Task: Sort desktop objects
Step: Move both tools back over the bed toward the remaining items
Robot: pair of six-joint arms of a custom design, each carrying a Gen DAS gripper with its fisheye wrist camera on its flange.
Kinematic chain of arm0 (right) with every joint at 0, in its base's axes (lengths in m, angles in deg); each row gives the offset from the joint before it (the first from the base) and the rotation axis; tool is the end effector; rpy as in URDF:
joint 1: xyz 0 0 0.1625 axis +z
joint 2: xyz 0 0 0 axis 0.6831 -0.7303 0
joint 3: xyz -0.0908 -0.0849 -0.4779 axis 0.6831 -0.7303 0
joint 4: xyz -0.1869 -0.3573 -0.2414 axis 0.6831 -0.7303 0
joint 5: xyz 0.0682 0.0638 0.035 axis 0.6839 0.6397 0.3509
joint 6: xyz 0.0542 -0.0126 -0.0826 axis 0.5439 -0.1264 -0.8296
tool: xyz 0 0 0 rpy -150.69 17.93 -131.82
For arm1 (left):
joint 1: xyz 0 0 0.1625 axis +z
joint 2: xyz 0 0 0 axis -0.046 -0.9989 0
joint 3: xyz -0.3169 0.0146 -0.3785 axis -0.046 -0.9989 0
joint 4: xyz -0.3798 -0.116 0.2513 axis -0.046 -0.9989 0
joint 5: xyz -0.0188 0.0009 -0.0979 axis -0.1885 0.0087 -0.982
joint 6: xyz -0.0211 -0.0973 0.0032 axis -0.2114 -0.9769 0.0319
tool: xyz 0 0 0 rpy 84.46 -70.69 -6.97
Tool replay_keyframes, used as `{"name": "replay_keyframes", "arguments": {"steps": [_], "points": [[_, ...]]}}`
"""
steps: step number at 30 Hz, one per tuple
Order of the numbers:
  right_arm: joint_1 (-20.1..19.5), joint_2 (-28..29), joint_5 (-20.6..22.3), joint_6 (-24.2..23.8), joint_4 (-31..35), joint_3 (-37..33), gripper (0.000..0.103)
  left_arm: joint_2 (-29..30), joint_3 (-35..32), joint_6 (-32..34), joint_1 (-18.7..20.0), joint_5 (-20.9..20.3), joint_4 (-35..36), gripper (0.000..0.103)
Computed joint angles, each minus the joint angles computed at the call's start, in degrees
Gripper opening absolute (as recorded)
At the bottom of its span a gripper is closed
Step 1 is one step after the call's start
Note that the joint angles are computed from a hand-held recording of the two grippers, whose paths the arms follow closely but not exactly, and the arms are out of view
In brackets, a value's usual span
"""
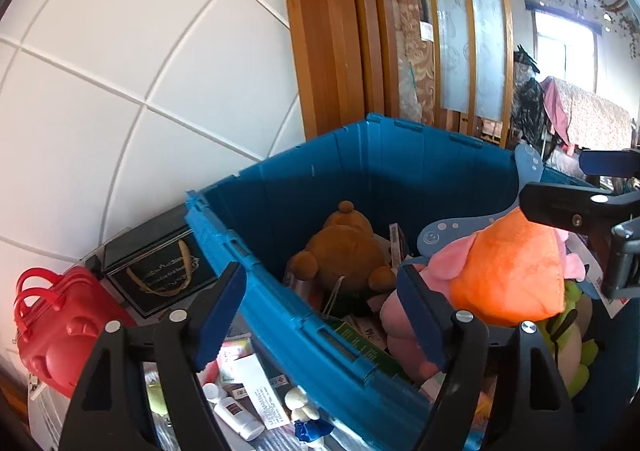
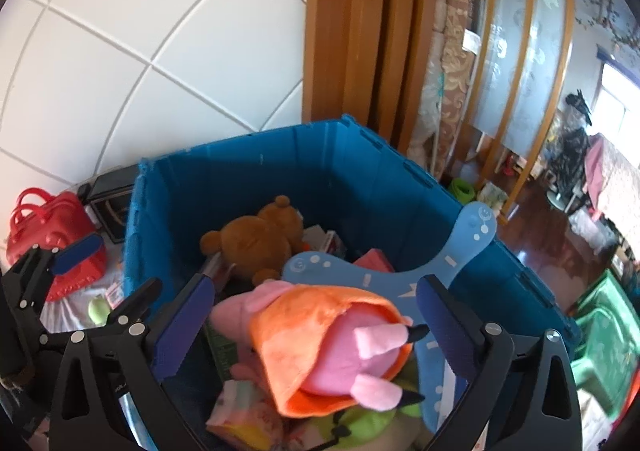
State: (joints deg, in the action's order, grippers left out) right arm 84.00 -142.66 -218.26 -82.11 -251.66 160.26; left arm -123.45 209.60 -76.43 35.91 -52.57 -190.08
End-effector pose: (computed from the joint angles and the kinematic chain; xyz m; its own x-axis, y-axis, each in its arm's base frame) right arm 0.3874 -0.4423 0.2939 -0.6504 0.1838 0.7370 -0.4757 0.6580 -0.5838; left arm -0.3346 -0.4664 0.2599 -0.5607 0.4420 -0.7002 0.8117 0.4606 -0.3592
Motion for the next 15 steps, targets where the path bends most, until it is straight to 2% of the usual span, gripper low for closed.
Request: {"name": "replay_keyframes", "arguments": {"steps": [4, 8, 15], "points": [[2.7, 0.7, -1.9, 0.6, -0.4, 0.0, 0.103, -3.2, 2.4, -0.2, -0.8, 0.7, -2.0, 0.077], [6.3, 2.7, -3.1, -2.2, -6.6, 0.6, 0.103, -8.0, 6.0, -2.4, -2.0, 3.6, -3.7, 0.077], [11.6, 9.2, -0.2, -5.7, -21.1, 2.3, 0.103, -20.8, 11.0, -13.3, -1.3, 5.8, 9.0, 0.077]]}}
